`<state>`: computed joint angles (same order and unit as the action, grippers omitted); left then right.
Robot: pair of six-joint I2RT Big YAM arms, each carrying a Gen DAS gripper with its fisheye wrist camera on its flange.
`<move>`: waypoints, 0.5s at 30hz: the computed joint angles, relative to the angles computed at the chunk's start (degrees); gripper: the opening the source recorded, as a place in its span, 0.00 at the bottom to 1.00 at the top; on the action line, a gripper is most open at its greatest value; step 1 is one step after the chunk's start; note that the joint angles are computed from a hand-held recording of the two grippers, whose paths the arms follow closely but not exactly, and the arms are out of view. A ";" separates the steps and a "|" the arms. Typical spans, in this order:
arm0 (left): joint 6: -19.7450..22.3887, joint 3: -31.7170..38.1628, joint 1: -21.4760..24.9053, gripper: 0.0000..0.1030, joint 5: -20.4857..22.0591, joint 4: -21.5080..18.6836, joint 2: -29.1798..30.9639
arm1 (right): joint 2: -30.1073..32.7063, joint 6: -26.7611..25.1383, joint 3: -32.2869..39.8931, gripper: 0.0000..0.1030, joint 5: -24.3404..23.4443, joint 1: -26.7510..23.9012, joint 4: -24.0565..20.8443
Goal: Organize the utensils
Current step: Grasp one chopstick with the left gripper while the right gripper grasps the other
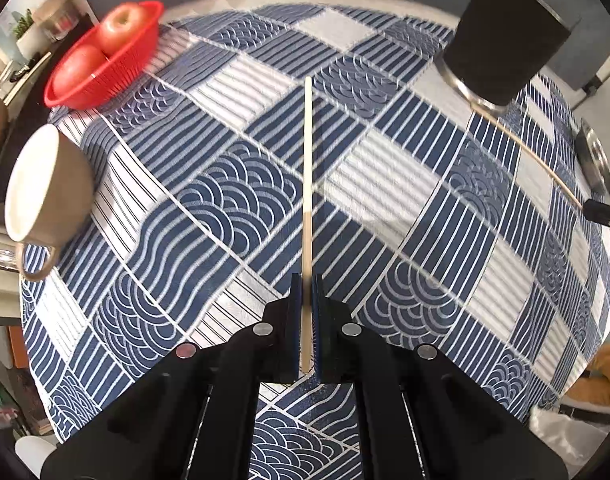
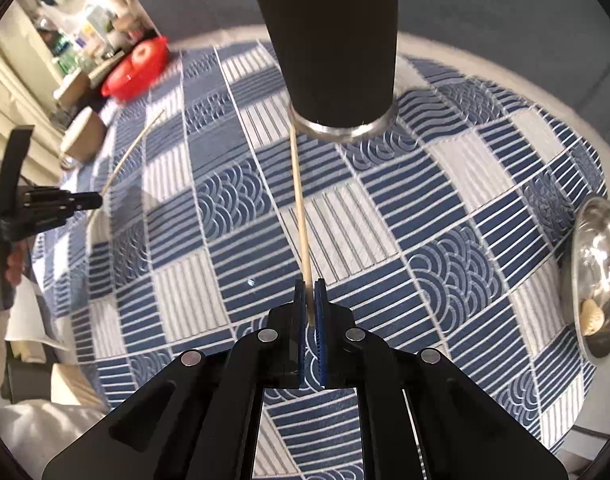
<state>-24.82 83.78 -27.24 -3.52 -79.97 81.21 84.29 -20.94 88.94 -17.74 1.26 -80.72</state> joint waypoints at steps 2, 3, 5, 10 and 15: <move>-0.08 1.42 -0.09 0.05 -0.62 -0.45 0.43 | 0.20 0.62 2.71 0.04 -1.13 -0.04 -0.27; 0.09 2.08 0.06 0.05 -0.52 -0.65 0.46 | 0.21 0.95 3.28 0.04 -1.31 0.19 0.07; 0.09 5.03 -0.29 0.05 -0.97 -1.48 2.18 | 0.34 0.57 5.87 0.03 -1.94 -0.05 -0.66; 0.99 9.99 -0.85 0.05 -1.60 -2.34 4.74 | 1.29 0.51 12.14 0.03 -5.06 0.10 -2.25; 1.55 15.57 -1.69 0.05 -2.43 -2.55 7.61 | 2.86 -0.49 19.42 0.03 -5.96 0.46 -3.98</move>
<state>-23.26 99.35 -28.94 -5.95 -82.53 88.82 87.15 -21.43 108.37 -23.70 1.72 -84.70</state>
